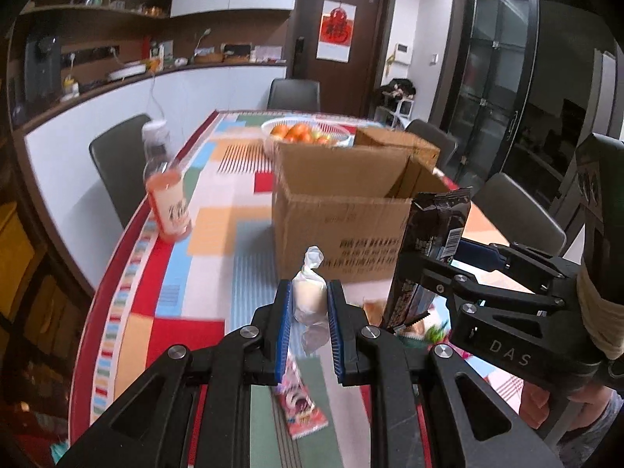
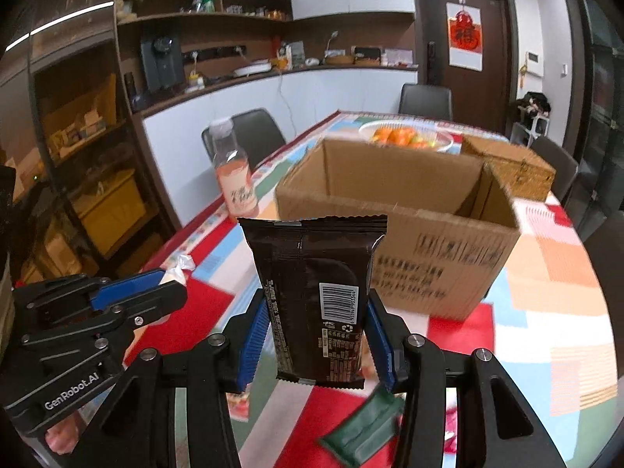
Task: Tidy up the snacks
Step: 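Carry the chocolate bar into the box and open the right gripper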
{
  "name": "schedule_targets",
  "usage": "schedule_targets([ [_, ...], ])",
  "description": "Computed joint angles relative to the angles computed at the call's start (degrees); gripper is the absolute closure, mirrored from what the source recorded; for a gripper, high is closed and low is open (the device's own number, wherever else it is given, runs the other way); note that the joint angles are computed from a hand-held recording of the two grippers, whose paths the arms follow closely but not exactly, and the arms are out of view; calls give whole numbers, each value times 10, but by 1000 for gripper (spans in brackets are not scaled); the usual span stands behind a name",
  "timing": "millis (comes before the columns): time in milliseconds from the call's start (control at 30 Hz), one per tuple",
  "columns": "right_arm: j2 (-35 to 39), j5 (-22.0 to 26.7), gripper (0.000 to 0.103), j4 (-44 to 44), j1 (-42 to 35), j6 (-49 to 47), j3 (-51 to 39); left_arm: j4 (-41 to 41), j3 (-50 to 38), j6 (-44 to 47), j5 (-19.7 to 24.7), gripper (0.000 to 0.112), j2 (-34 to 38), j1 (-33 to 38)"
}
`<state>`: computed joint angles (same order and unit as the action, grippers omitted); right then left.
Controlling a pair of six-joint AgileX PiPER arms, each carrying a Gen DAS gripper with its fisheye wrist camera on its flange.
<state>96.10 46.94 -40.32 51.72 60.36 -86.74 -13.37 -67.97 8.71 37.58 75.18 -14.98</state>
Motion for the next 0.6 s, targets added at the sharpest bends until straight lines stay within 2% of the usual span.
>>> schedule_targets([
  [333, -6, 17, 55, -28, -45, -36, -68, 35, -144, -31, 13, 93, 84, -27],
  [600, 31, 33, 55, -3, -97, -112, -155, 69, -285, -59, 46, 93, 183, -42],
])
